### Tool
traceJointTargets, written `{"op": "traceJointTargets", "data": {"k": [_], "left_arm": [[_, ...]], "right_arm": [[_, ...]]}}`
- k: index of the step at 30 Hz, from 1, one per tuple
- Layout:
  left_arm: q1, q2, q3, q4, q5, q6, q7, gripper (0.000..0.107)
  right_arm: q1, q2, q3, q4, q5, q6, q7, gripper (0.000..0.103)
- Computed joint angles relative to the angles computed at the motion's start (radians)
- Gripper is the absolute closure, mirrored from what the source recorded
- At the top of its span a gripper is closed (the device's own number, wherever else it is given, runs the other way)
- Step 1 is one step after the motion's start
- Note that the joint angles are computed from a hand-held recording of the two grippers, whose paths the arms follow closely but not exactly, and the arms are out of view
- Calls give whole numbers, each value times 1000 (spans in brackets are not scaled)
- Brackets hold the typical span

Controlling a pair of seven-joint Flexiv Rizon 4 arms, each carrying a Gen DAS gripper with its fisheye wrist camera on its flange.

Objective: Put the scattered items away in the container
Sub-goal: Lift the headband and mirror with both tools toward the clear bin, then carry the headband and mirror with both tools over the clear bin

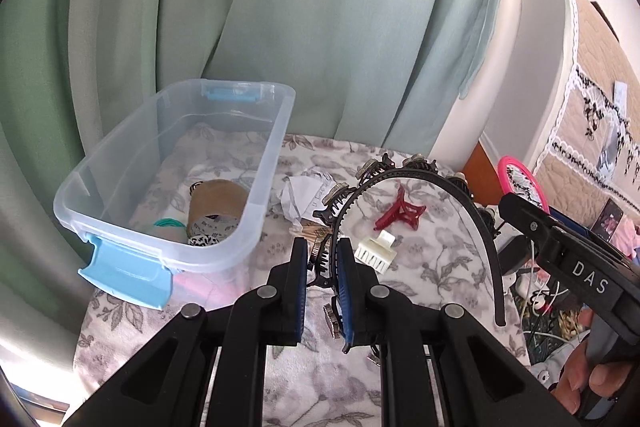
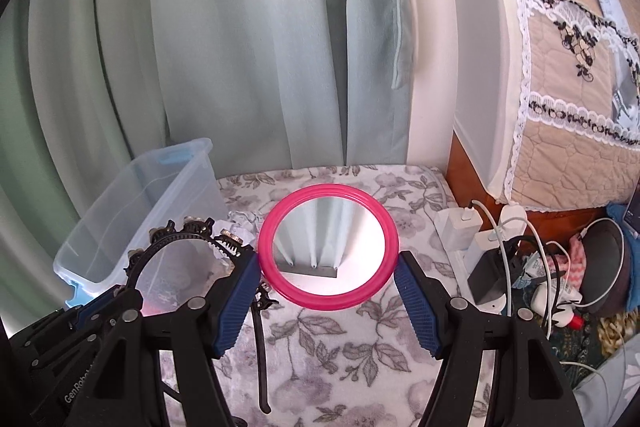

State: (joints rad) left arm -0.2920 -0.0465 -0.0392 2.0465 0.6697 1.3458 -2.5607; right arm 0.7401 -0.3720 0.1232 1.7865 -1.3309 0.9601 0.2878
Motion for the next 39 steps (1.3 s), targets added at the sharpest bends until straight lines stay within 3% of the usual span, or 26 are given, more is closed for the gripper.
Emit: {"op": "traceJointTargets", "data": {"k": [18,30,39], "left_arm": [[187,131,-14,69,104,41,-204,92],[309,165,-25,118,109,71,-257,92],[356,157,-15,130,113,73,-283,92]], "right_arm": [[82,-82,-30,-186,0,32,-115,31],[157,-183,-72,-322,119,65,-295,31],[217,-291,-98,-460,276,77,-497,31]]}}
